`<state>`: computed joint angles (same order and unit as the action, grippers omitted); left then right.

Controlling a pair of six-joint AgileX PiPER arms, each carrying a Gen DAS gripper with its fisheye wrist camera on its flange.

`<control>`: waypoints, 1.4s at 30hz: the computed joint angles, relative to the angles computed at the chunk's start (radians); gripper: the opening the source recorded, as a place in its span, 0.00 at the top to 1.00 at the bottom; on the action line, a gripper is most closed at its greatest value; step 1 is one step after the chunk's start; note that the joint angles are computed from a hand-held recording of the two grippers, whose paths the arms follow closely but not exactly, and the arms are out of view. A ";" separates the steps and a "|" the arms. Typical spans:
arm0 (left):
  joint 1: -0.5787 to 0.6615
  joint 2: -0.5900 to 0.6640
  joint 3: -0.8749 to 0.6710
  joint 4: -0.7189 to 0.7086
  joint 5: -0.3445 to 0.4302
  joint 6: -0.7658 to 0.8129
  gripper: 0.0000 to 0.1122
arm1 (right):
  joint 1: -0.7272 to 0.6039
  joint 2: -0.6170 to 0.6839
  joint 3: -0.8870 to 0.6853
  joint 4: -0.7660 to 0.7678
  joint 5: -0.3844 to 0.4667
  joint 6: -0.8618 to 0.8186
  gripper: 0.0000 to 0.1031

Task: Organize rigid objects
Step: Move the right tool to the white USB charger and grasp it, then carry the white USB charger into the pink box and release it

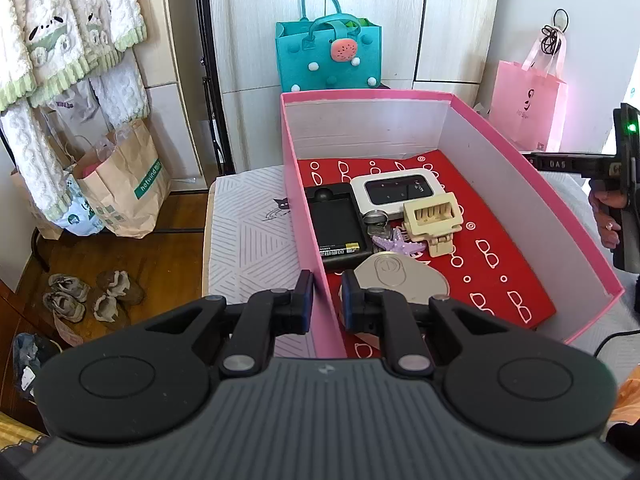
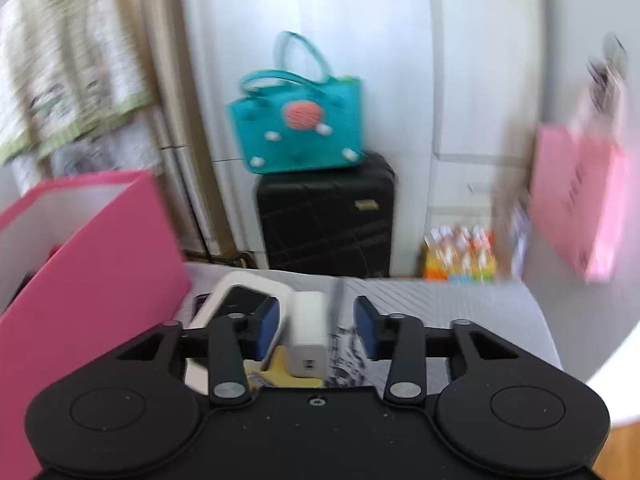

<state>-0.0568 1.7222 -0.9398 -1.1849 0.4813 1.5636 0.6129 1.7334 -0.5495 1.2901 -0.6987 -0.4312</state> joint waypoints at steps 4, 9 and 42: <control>0.017 -0.001 -0.003 0.000 0.029 0.001 0.87 | -0.023 -0.018 0.028 -0.083 0.025 0.064 0.56; 0.011 -0.011 0.013 -0.042 0.011 0.054 0.87 | -0.031 0.003 0.033 -0.140 0.042 0.131 0.75; 0.016 -0.013 0.014 -0.040 0.013 0.095 0.90 | 0.262 -0.025 -0.273 0.017 0.337 -0.305 0.75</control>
